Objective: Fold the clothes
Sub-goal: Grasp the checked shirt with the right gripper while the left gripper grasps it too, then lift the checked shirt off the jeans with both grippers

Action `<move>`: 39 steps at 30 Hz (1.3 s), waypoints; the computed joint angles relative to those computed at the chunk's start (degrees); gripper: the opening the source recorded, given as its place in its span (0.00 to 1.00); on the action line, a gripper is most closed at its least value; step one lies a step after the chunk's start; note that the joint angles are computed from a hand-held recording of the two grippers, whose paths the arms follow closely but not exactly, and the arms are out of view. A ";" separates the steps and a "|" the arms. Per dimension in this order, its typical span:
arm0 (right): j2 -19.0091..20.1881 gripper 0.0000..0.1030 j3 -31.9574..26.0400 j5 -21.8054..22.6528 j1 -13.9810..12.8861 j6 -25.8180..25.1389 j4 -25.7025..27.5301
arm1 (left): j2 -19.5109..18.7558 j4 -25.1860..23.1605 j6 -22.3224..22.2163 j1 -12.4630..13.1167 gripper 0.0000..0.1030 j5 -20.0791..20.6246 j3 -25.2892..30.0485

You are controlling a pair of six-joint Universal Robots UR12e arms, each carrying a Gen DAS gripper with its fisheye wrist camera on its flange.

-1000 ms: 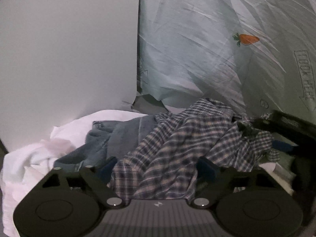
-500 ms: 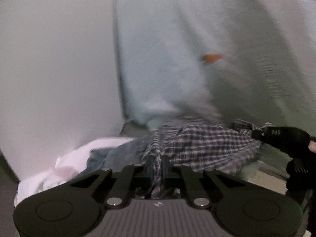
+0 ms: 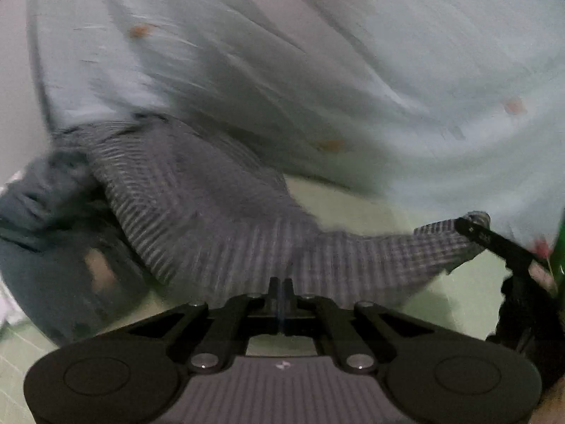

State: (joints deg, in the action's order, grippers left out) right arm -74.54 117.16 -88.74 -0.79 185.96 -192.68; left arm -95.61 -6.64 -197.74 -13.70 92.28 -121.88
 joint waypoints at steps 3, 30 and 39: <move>-2.53 0.08 2.08 2.54 -3.15 -2.47 8.23 | -0.80 -2.68 0.10 -3.20 0.04 5.23 0.81; 16.50 0.89 -22.63 5.55 9.11 -5.45 19.98 | -6.91 0.44 -11.12 10.05 0.75 7.24 5.24; 26.88 0.87 -36.35 3.12 11.13 -4.70 28.02 | -14.46 3.78 -12.99 13.00 0.72 2.56 11.09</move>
